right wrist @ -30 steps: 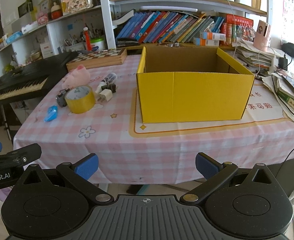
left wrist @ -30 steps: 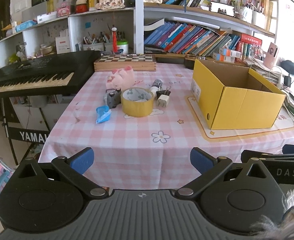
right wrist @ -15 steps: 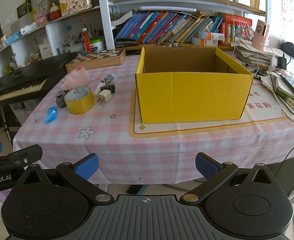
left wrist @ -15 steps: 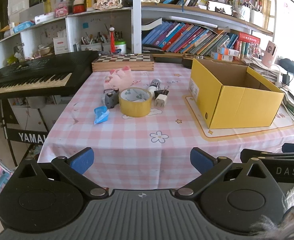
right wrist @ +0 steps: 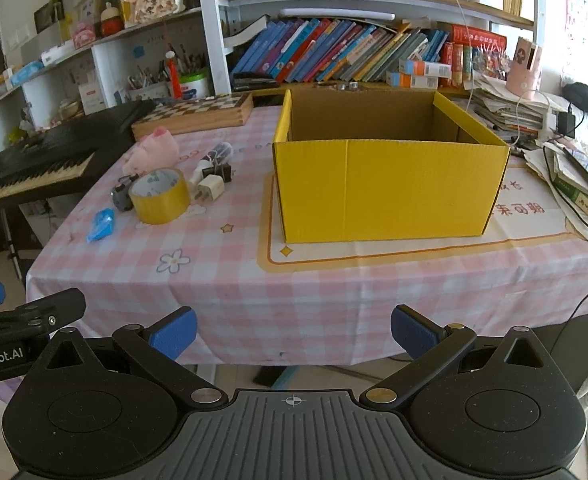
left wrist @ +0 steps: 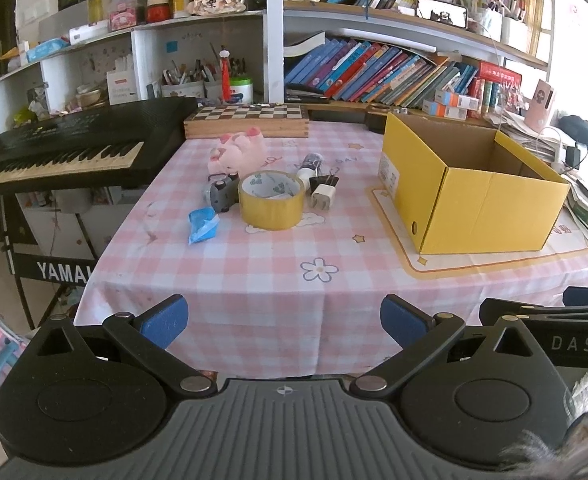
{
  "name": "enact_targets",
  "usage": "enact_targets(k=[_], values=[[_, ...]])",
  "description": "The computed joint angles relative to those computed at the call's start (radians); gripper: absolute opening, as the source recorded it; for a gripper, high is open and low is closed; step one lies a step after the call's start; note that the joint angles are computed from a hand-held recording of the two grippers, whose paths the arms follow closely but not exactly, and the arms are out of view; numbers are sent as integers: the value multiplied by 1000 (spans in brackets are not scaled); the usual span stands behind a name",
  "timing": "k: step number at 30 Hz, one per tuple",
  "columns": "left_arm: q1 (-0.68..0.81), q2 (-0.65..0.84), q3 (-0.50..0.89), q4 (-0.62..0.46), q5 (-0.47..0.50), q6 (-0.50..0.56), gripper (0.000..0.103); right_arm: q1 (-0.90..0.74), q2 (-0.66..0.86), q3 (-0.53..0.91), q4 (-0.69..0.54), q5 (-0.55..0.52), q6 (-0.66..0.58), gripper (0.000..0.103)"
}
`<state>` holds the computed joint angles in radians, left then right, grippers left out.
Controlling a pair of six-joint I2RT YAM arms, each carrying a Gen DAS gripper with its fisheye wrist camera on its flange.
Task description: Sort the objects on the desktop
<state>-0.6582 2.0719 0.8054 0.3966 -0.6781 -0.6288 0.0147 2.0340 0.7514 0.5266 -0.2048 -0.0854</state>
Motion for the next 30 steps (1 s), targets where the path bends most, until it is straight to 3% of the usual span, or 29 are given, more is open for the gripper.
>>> enact_targets(k=[30], values=[[24,4,3,11,26,25,103,15,15,27,-18,16,-2,103]])
